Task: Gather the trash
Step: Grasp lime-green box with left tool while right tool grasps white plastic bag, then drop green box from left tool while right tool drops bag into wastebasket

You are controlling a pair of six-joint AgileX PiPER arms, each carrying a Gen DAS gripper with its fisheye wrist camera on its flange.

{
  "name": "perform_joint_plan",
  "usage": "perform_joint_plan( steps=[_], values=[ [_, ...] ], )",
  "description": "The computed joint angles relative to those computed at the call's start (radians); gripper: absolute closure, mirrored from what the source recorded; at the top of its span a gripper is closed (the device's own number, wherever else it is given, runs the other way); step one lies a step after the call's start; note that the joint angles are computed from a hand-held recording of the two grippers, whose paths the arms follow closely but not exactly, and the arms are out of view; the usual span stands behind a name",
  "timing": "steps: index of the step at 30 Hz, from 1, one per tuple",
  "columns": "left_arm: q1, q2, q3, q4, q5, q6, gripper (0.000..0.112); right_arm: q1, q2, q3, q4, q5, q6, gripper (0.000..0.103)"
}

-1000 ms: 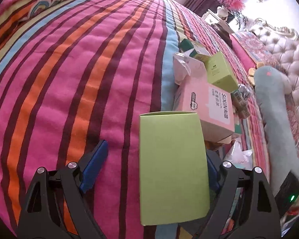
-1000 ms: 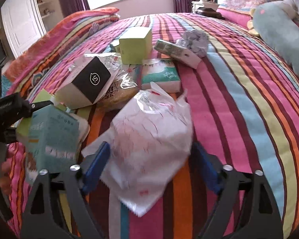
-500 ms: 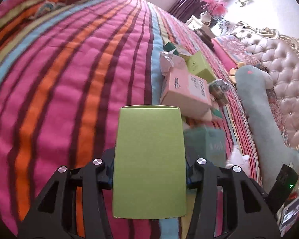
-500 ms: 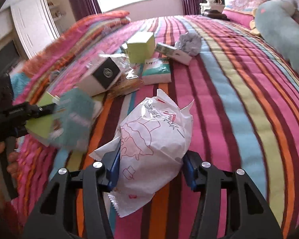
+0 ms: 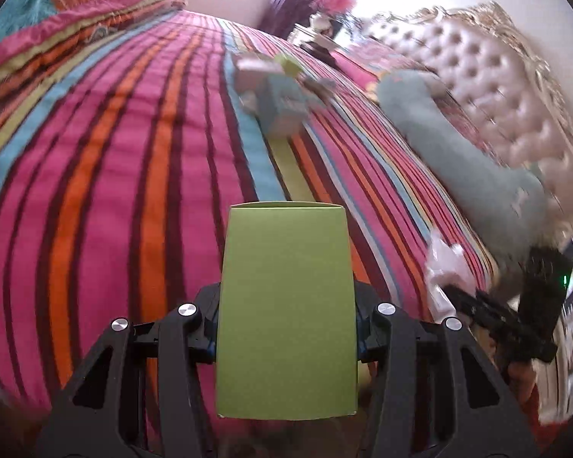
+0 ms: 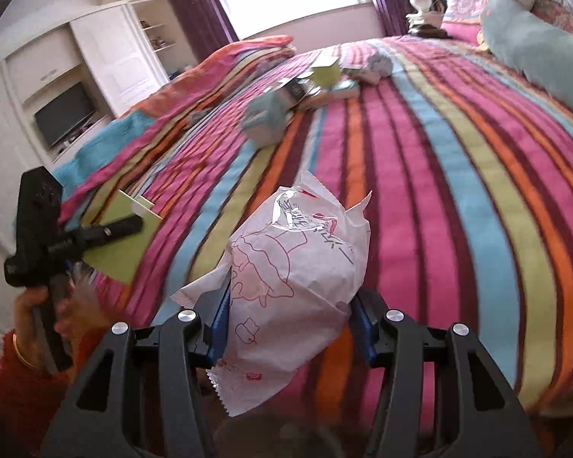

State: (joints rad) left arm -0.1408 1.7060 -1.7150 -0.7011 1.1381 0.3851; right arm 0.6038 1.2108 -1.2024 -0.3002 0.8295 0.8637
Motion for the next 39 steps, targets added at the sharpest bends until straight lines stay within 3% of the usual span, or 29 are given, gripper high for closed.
perform_joint_plan(
  steps=[7, 9, 11, 13, 18, 21, 23, 25, 28, 34, 37, 39],
  values=[
    [-0.05, -0.389, 0.51, 0.035, 0.004, 0.119, 0.065, 0.424, -0.073, 0.083, -0.186, 0.175, 0.362, 0.053],
    [-0.112, -0.471, 0.632, 0.091, -0.016, 0.117, 0.065, 0.519, -0.064, 0.111, -0.204, 0.209, 0.443, 0.053],
    [-0.163, -0.509, 0.719, 0.135, -0.047, 0.088, 0.065, 0.563, -0.052, 0.175, -0.175, 0.188, 0.513, 0.053],
    [-0.252, -0.517, 0.812, 0.219, -0.128, 0.021, 0.065, 0.558, -0.031, 0.23, -0.131, 0.144, 0.535, 0.053],
    [-0.377, -0.409, 0.958, 0.301, -0.275, -0.038, 0.064, 0.488, 0.088, 0.328, 0.034, 0.025, 0.44, 0.053],
    [-0.38, -0.339, 0.991, 0.287, -0.297, -0.023, 0.063, 0.462, 0.16, 0.355, 0.119, -0.039, 0.366, 0.052],
    [-0.381, -0.305, 0.996, 0.318, -0.303, -0.051, 0.061, 0.452, 0.193, 0.351, 0.145, -0.054, 0.328, 0.046],
    [-0.389, -0.316, 1.007, 0.347, -0.321, -0.073, 0.038, 0.461, 0.227, 0.322, 0.138, -0.018, 0.322, 0.035],
    [-0.386, -0.347, 1.025, 0.345, -0.343, -0.074, 0.034, 0.498, 0.24, 0.29, 0.063, 0.045, 0.39, 0.03],
    [-0.38, -0.375, 1.017, 0.352, -0.344, -0.096, 0.033, 0.546, 0.185, 0.332, 0.008, 0.072, 0.491, 0.03],
    [-0.376, -0.413, 0.966, 0.387, -0.318, -0.142, 0.033, 0.579, 0.147, 0.317, -0.033, 0.124, 0.528, 0.03],
    [-0.329, -0.442, 0.903, 0.359, -0.26, -0.12, 0.033, 0.6, 0.113, 0.292, -0.076, 0.17, 0.543, 0.03]
  ],
)
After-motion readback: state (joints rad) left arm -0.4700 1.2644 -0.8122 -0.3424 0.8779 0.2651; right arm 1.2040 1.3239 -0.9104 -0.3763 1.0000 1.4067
